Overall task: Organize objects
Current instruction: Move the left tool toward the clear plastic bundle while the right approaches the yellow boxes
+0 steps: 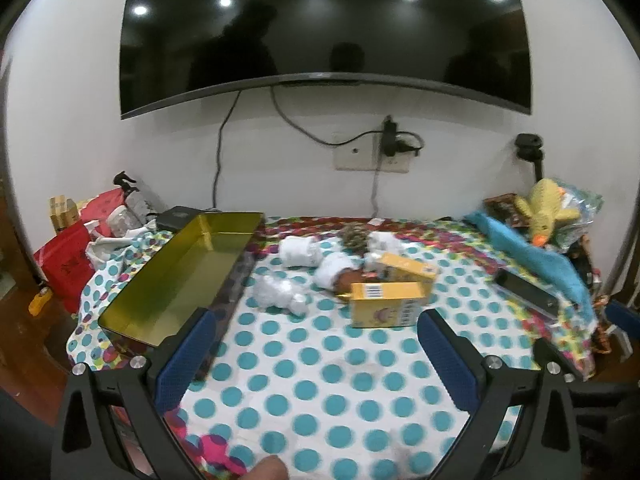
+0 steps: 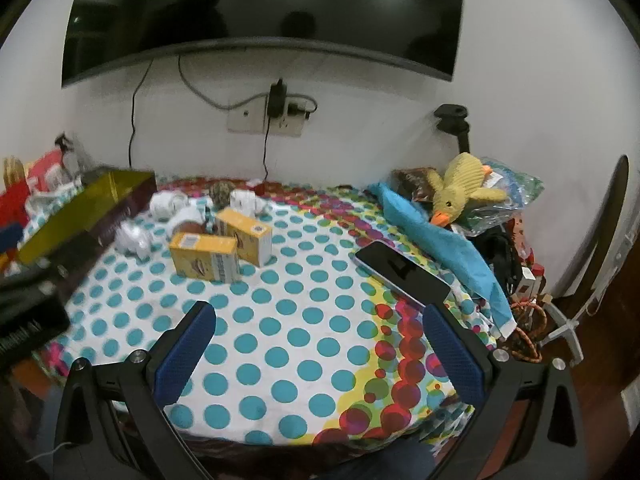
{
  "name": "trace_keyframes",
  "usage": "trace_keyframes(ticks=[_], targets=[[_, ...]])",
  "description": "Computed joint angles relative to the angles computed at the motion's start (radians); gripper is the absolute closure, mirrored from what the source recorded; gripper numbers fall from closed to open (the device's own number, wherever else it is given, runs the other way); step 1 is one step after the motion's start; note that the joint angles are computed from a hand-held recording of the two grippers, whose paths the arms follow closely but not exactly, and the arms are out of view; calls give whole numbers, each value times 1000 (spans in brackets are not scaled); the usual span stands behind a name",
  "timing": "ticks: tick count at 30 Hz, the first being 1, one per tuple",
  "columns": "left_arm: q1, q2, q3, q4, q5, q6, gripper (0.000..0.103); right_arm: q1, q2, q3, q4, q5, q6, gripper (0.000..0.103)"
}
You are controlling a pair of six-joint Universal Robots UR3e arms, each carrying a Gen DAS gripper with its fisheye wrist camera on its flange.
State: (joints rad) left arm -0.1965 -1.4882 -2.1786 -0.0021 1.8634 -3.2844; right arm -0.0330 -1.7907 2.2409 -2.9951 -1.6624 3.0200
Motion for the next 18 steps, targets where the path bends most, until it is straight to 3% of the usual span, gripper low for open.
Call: trace_keyframes(ticks=[3, 5, 8, 11, 14, 18], targets=[[63, -82, -72, 159, 7, 98, 0, -41, 72, 17, -53, 98, -30, 0], [126, -150, -110, 252, -48, 153, 0, -40, 157, -5, -79, 132, -53, 0], [211, -226, -98, 275, -160, 174, 0, 9, 338, -107, -104, 118, -86, 0], [256, -288, -52, 282, -236, 187, 0, 21, 449, -221, -51, 169, -121, 0], [280, -349, 23, 238, -257, 218, 0, 22, 516, -313, -3, 228, -132, 0], [314, -418, 108, 191, -302, 226, 0, 50, 577, -383, -1, 204, -149, 0]])
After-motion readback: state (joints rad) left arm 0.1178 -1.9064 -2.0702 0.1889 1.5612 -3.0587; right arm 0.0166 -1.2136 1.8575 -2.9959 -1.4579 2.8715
